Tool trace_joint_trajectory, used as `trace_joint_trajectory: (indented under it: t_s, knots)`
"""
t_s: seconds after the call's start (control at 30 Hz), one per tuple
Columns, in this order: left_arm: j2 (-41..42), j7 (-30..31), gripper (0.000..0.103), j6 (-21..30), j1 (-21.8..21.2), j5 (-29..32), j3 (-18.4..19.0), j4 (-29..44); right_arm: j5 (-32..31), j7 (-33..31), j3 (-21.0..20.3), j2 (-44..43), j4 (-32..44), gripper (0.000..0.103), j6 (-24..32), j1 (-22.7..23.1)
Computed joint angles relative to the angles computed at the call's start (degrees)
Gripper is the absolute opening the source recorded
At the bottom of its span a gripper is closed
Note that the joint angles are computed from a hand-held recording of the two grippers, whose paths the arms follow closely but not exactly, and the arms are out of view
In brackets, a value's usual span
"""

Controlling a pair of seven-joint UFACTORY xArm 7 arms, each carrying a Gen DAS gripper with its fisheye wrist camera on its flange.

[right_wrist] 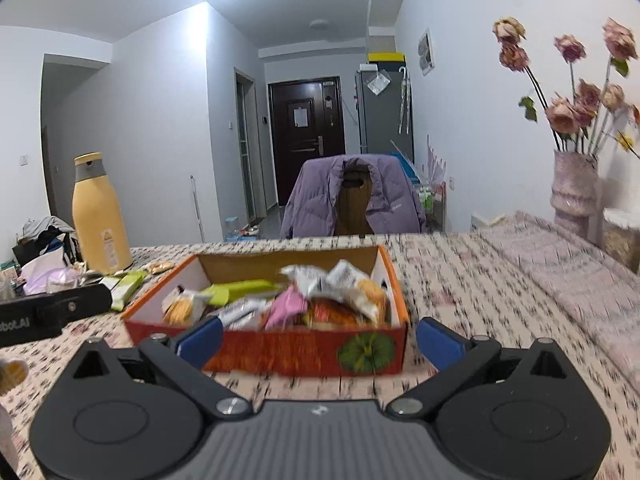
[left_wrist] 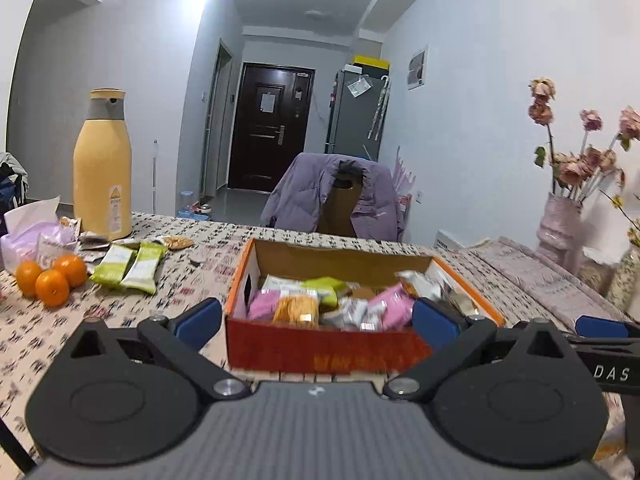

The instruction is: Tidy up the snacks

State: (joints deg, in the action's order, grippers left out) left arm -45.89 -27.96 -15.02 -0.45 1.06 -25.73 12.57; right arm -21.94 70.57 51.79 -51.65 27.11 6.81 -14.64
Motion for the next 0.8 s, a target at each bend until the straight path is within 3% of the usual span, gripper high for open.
trace_joint_trajectory:
  t_s: [0.4,0.6,0.8]
  knots:
    - [-26.3,-2.5,0.103,19.6,-17.5,5.2,5.8,-13.2,0.6,3.7,-4.1,-5.4,-6.5,0.103,13.1,21.5]
    - [-34.5,-5.3,0.103,27.5,-23.1,7.7,7.0,-16.3,-0.6,6.5,-5.0,-5.2,-7.1,0.103,17.2,27.3]
    - [-38.2,-6.7,0.103,31.3,-25.3,9.3,8.2,-17.3,-2.4,8.7,-5.5,-4.8,-6.8,0.103,19.0,29.7]
